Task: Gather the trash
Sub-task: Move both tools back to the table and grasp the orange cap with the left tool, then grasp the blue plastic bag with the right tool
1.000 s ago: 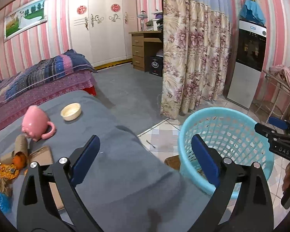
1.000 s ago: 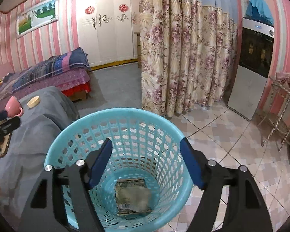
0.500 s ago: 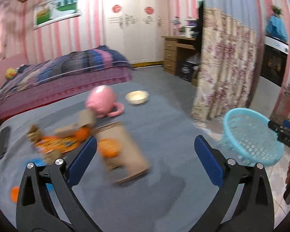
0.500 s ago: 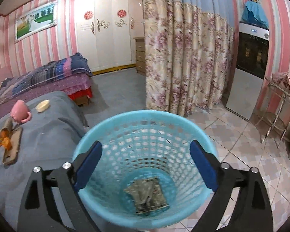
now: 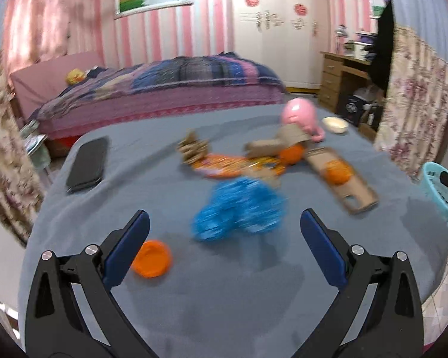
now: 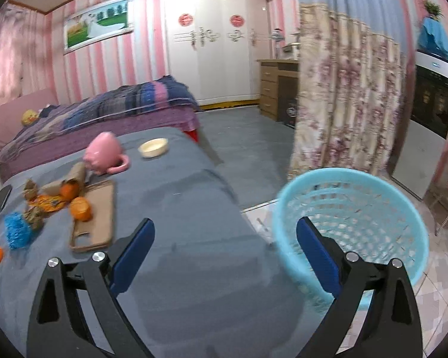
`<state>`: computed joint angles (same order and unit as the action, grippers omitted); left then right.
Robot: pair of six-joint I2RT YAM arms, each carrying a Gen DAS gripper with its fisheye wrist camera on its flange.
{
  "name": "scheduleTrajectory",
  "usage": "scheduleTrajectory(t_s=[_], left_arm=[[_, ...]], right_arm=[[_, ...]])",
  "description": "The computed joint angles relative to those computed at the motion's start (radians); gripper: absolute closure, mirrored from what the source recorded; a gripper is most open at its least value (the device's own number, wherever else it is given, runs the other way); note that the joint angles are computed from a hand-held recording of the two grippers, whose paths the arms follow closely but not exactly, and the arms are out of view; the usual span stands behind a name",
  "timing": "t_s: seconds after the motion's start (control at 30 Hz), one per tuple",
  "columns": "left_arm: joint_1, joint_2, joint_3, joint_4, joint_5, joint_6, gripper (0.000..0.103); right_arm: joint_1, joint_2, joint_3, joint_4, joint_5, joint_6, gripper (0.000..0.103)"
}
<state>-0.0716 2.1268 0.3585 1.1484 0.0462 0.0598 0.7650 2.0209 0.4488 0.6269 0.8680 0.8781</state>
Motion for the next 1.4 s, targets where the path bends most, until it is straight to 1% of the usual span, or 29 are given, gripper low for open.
scheduleTrajectory(t_s=[0.03,0.13,0.2,0.27,0.3,0.37,0.4,0.47,0.5,0.57,0.7,0.83,0.93,1.0,1.07,1.1,1.13,1.17,1.23,1.27,1.33,1.4], left_arm=[[0.029,0.014,0.006,0.001,0.014,0.009,0.005],[0.119,0.07,0.033,0.007,0.049,0.04,0.005],[0.172,0.114,0.051,0.024,0.067,0.062,0.005],[0.202,0.146,0.068,0.021,0.09,0.06,0.005],[0.22,0.16,0.08,0.01,0.106,0.057,0.005],[0.254,0.174,0.118,-0.054,0.149,0.039,0.005],[0.274,0.177,0.132,-0.079,0.179,0.032,0.005],[0.288,0.181,0.148,-0.102,0.199,0.029,0.006],[0.29,0.185,0.153,-0.111,0.202,0.029,0.005],[0.293,0.19,0.182,-0.169,0.208,0.028,0.006],[0.285,0.197,0.19,-0.184,0.205,0.018,0.006],[0.264,0.2,0.223,-0.256,0.18,0.031,0.006],[0.243,0.2,0.239,-0.288,0.147,0.036,0.006],[0.242,0.2,0.257,-0.316,0.145,0.037,0.006],[0.251,0.199,0.269,-0.331,0.155,0.037,0.012],[0.256,0.199,0.272,-0.338,0.16,0.037,0.013],[0.263,0.197,0.274,-0.345,0.164,0.039,0.018],[0.266,0.195,0.269,-0.338,0.157,0.048,0.027],[0.275,0.191,0.262,-0.33,0.161,0.087,0.036],[0.282,0.189,0.259,-0.33,0.183,0.102,0.046],[0.287,0.184,0.251,-0.325,0.2,0.142,0.061],[0.286,0.182,0.241,-0.305,0.203,0.157,0.064]], right_arm=[[0.025,0.021,0.044,-0.04,0.007,0.015,0.009],[0.061,0.072,0.132,-0.102,0.008,0.038,0.009],[0.076,0.101,0.181,-0.136,-0.002,0.055,0.009],[0.093,0.133,0.229,-0.164,-0.012,0.062,0.009],[0.099,0.145,0.247,-0.177,-0.012,0.06,0.009],[0.107,0.174,0.301,-0.214,-0.012,0.039,0.009],[0.11,0.182,0.312,-0.218,-0.014,0.033,0.008],[0.112,0.2,0.329,-0.218,-0.025,0.025,0.008],[0.114,0.208,0.342,-0.23,-0.027,0.03,0.008],[0.113,0.221,0.358,-0.239,-0.034,0.031,0.008],[0.111,0.24,0.387,-0.263,-0.043,0.025,0.008],[0.103,0.25,0.395,-0.253,-0.065,0.024,0.008],[0.101,0.267,0.404,-0.249,-0.075,0.023,0.008],[0.099,0.276,0.416,-0.257,-0.085,0.019,0.008],[0.099,0.277,0.422,-0.262,-0.09,0.011,0.008],[0.103,0.277,0.426,-0.266,-0.086,0.008,0.008],[0.107,0.276,0.432,-0.272,-0.082,0.006,0.008],[0.11,0.273,0.439,-0.28,-0.084,0.002,0.008],[0.115,0.269,0.449,-0.289,-0.091,-0.002,0.008],[0.12,0.268,0.456,-0.291,-0.091,-0.006,0.008],[0.134,0.27,0.479,-0.303,-0.088,-0.016,0.008],[0.149,0.282,0.518,-0.316,-0.098,-0.028,0.008]])
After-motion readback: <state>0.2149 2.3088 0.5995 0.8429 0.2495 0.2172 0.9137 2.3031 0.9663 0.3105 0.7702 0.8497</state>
